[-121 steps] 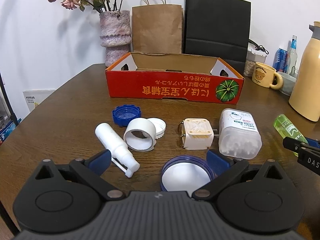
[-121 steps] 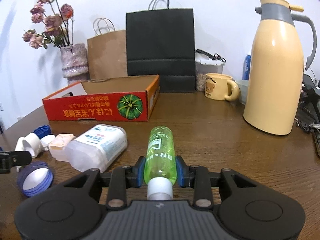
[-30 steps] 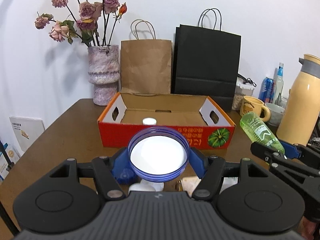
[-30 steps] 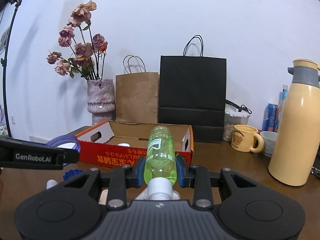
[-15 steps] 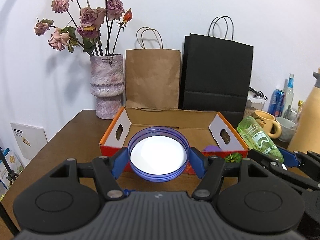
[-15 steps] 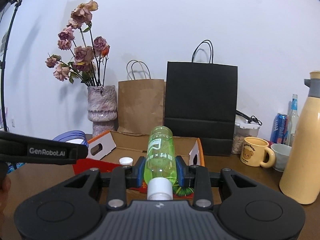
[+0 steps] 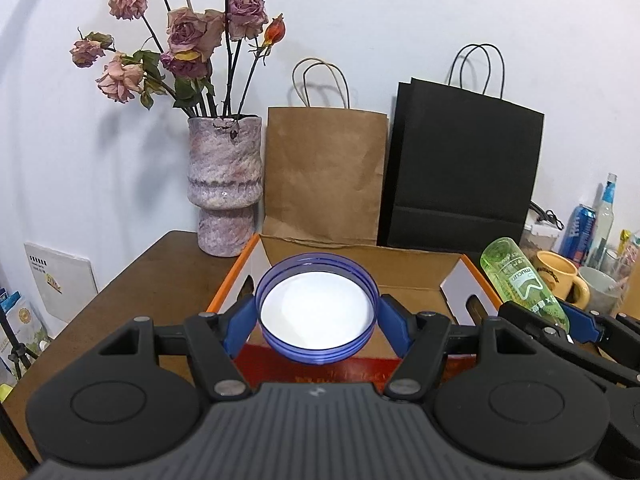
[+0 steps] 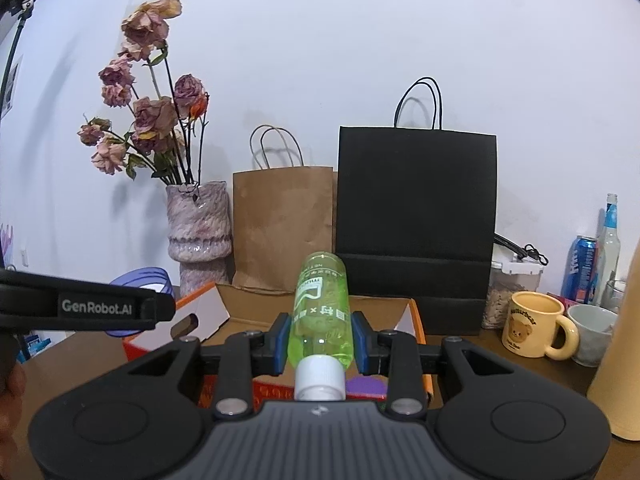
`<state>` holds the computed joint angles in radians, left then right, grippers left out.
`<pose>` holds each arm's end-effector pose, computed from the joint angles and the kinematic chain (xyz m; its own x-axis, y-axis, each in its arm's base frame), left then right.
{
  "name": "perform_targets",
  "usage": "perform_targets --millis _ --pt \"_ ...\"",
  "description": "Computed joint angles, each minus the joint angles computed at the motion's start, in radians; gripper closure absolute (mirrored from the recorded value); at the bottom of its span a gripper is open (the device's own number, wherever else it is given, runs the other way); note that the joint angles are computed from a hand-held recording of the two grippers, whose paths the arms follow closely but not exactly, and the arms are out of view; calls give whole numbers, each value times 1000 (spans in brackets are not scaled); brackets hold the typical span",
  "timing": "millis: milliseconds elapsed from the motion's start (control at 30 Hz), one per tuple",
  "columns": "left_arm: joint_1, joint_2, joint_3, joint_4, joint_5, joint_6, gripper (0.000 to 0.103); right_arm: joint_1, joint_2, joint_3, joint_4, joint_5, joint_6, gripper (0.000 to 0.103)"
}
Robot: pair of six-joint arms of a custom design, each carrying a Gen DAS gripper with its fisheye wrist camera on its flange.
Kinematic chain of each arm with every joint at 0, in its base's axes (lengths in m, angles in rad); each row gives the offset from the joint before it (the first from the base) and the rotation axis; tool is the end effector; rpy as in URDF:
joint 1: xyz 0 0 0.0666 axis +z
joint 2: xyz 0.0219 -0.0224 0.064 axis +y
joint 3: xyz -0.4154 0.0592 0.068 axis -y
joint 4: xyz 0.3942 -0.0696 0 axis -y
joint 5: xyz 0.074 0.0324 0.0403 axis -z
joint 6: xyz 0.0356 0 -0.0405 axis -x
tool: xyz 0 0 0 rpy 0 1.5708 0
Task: Organize rigid objects
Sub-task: 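Lower the blue-rimmed lid with the left tool while the right tool lowers the green bottle into the box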
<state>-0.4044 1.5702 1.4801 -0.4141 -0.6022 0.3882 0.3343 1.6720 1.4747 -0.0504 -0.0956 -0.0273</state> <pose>0.5342 -0.2071 0.4605 -0.3612 -0.1847 -0.9140 -0.2900 0.9538 -0.0781 0.5886 0.2076 0.4327 -0.2428 -0.0556 -0.9685 -0.4076 0.9118 0.0499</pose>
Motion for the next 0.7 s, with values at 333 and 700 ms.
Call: perform_targets --millis 333,700 --pt "28 68 85 -2 8 -13 35 2 93 137 -56 4 -9 72" --pt "56 139 172 -7 25 -33 35 1 178 265 -113 7 1 72"
